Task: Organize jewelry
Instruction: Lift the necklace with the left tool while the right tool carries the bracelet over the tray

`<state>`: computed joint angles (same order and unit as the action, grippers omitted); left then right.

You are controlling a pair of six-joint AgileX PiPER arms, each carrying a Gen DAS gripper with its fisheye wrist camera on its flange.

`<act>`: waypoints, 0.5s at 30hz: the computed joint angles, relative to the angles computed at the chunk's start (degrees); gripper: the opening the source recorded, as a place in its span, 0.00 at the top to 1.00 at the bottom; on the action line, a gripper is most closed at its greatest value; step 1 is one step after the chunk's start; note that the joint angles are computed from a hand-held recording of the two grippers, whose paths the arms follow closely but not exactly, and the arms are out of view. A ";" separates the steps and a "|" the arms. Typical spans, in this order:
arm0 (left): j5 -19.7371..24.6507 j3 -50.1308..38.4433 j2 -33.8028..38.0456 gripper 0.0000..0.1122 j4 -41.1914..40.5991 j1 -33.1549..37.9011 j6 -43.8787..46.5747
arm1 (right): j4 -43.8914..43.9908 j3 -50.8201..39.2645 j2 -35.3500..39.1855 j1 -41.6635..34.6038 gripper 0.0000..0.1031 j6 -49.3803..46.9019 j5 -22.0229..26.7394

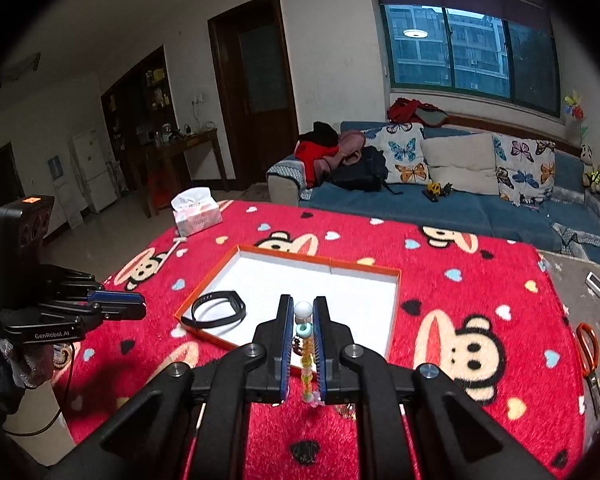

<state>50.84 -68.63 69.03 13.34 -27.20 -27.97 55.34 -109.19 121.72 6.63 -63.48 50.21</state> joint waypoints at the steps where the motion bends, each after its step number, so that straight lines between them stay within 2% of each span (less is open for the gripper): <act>1: 0.59 -1.57 0.45 0.90 -0.02 0.16 0.60 | -0.05 -1.15 0.42 -0.01 0.89 0.68 0.27; 7: 3.55 -13.50 4.85 0.90 -0.28 1.77 5.82 | -0.99 -7.94 2.67 0.54 0.89 3.41 0.85; 14: 6.24 -30.01 15.25 0.90 -2.90 7.39 13.15 | -6.91 -24.43 11.38 1.95 0.89 12.23 3.12; 15: 6.40 -31.94 16.80 0.90 -4.56 8.96 14.71 | -7.00 -24.53 11.63 1.95 0.89 12.26 2.88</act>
